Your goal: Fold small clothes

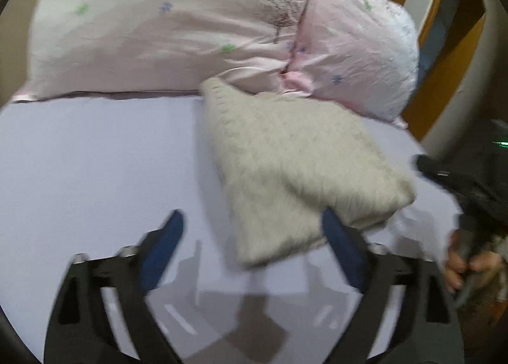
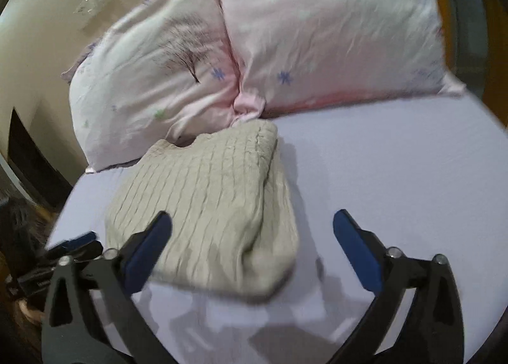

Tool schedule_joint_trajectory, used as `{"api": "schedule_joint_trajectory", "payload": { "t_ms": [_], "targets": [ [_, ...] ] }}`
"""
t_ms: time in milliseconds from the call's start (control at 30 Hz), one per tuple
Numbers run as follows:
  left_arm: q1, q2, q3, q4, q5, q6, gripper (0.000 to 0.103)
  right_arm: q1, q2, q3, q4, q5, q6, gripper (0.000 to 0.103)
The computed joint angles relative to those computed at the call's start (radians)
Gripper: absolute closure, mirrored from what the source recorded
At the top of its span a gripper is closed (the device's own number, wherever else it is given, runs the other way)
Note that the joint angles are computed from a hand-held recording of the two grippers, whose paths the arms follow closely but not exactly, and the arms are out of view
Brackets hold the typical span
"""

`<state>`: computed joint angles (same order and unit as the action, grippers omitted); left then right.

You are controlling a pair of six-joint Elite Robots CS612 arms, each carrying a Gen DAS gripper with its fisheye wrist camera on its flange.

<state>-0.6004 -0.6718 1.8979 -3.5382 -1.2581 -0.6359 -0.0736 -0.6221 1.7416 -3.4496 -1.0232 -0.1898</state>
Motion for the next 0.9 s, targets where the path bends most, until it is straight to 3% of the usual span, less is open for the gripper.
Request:
{"api": "schedule_joint_trajectory", "payload": {
  "t_ms": [100, 200, 300, 400, 567, 900],
  "targets": [
    [-0.031, -0.02, 0.013, 0.119, 0.077, -0.055, 0.001, 0.026, -0.015, 0.049, -0.016, -0.117, -0.067, 0.002],
    [-0.036, -0.019, -0.002, 0.2, 0.061, -0.077, 0.001, 0.036, -0.017, 0.068, 0.02, -0.133, -0.119, 0.002],
    [-0.038, -0.014, -0.026, 0.286, 0.06, -0.083, 0.001, 0.066, -0.002, 0.044, 0.081, -0.213, -0.133, 0.002],
    [-0.037, -0.004, -0.041, 0.316, 0.051, -0.083, 0.001, 0.082, 0.009, 0.027, 0.127, -0.244, -0.126, 0.002],
    [-0.051, 0.001, -0.049, 0.353, 0.107, -0.078, 0.001, 0.101, 0.021, 0.018, 0.13, -0.304, -0.137, 0.002],
    [-0.059, 0.013, -0.047, 0.32, 0.141, -0.072, 0.001, 0.102, 0.023, 0.021, 0.117, -0.307, -0.127, 0.002]
  ]
}}
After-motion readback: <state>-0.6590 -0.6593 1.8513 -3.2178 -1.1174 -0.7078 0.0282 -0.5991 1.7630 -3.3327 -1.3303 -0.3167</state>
